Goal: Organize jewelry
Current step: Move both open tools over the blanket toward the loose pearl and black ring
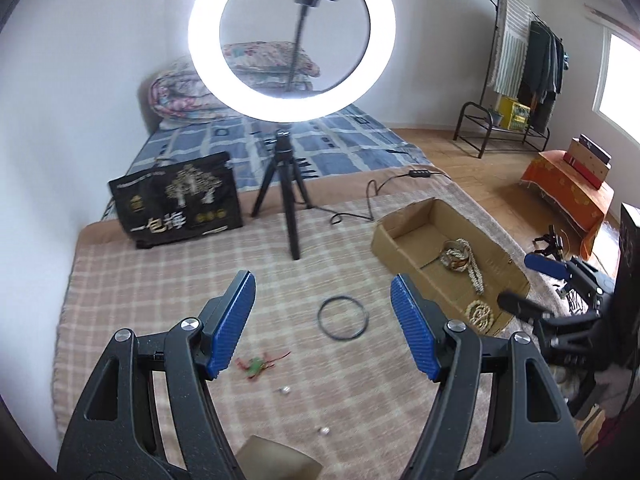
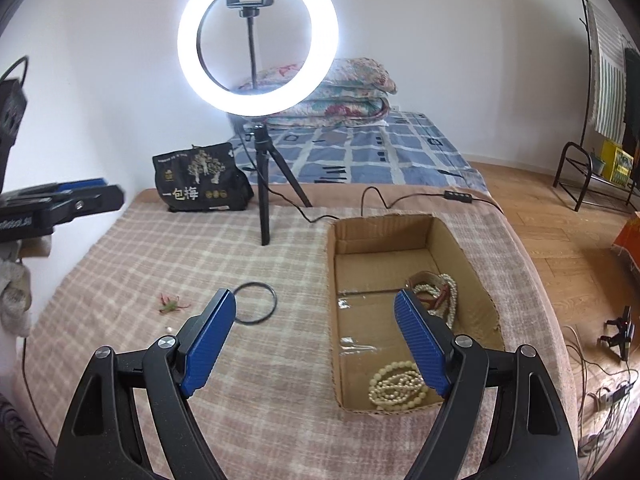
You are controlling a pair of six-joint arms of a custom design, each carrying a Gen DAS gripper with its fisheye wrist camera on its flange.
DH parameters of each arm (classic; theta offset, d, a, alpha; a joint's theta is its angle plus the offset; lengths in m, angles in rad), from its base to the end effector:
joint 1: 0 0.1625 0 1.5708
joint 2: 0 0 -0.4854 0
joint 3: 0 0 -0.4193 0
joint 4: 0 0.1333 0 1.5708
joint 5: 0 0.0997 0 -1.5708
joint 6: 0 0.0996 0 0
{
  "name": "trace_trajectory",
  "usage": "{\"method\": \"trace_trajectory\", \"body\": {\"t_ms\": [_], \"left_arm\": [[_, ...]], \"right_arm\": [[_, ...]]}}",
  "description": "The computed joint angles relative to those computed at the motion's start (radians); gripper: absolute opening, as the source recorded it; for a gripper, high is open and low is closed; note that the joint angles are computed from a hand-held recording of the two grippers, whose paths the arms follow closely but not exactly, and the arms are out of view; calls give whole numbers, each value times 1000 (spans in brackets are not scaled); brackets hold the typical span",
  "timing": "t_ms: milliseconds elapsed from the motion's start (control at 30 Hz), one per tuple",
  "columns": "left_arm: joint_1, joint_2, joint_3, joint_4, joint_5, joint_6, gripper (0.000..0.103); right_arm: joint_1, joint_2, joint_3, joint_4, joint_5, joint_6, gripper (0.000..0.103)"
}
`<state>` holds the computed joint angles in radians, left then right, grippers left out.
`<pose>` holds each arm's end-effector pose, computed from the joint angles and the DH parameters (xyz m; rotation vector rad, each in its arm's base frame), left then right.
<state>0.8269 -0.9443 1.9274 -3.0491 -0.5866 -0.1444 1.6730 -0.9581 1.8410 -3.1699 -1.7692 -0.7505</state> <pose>-0.2682 -0.6107 0.2056 0.3722 2.2347 -1.0295 0.1829 -0.6695 0.2275 0.9895 -2.4134 0.8420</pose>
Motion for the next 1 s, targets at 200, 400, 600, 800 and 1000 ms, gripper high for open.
{"method": "trace_trajectory", "body": {"t_ms": [200,400,600,800,1000], "left_arm": [[-5,-87,137,-47,3,-105,72],[-3,-102,232,-94,-20,-186,72],[5,-69,298,-128,-79,-236,72],[16,-15,316,-132,-113,-227,58],[53,9,311,-131,-172,-234,45]], "right_arm": [[6,20,11,-47,53,-16,82],[9,52,11,-79,97,-37,82],[13,82,-10,-20,101,-59,82],[25,133,-39,68,53,-121,81],[38,201,-70,135,-23,-218,69]]}}
